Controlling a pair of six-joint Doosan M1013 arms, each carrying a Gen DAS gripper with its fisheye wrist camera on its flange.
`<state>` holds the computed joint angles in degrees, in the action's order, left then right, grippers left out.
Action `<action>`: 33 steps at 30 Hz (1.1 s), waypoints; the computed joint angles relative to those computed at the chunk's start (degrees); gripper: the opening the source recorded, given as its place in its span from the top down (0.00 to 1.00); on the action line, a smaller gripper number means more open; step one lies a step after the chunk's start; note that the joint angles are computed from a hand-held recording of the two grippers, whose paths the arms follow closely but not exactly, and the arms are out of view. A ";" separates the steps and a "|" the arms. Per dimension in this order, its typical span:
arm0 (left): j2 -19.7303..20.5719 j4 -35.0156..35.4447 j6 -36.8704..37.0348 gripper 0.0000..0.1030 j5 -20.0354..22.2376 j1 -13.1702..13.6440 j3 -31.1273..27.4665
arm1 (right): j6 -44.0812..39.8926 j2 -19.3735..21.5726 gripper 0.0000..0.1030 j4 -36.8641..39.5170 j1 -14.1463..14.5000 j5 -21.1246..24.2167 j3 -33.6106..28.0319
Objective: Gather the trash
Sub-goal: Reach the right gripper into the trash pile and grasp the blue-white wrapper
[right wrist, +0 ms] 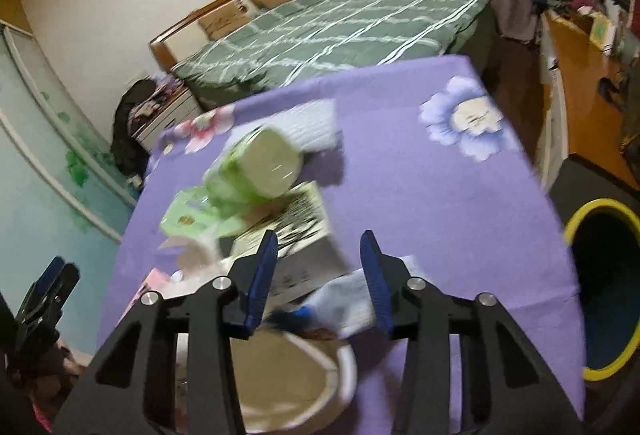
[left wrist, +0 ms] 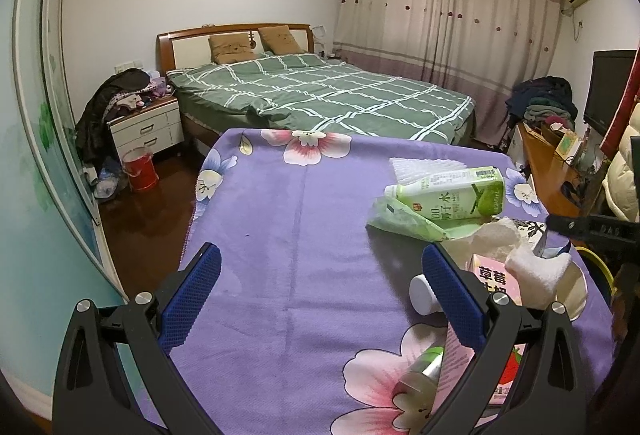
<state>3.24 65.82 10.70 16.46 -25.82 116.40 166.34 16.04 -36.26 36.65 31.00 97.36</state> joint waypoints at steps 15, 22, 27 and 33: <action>0.62 -2.78 2.69 0.04 0.61 -0.17 -1.01 | -16.11 -0.78 0.53 4.02 -0.43 5.82 4.33; 0.26 -1.68 2.63 0.04 2.07 -1.33 -1.22 | -18.43 0.57 0.53 0.25 0.41 4.05 4.56; -0.15 -1.35 2.32 0.04 3.32 -2.10 -1.21 | -18.91 1.27 0.48 -8.43 1.17 2.81 4.42; -0.12 -2.71 3.59 0.04 3.74 -2.41 -1.40 | -22.46 1.50 0.63 -12.71 1.18 -0.05 4.72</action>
<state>3.12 63.11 14.29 20.20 -28.23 115.00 143.88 17.54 -48.96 37.83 30.95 102.09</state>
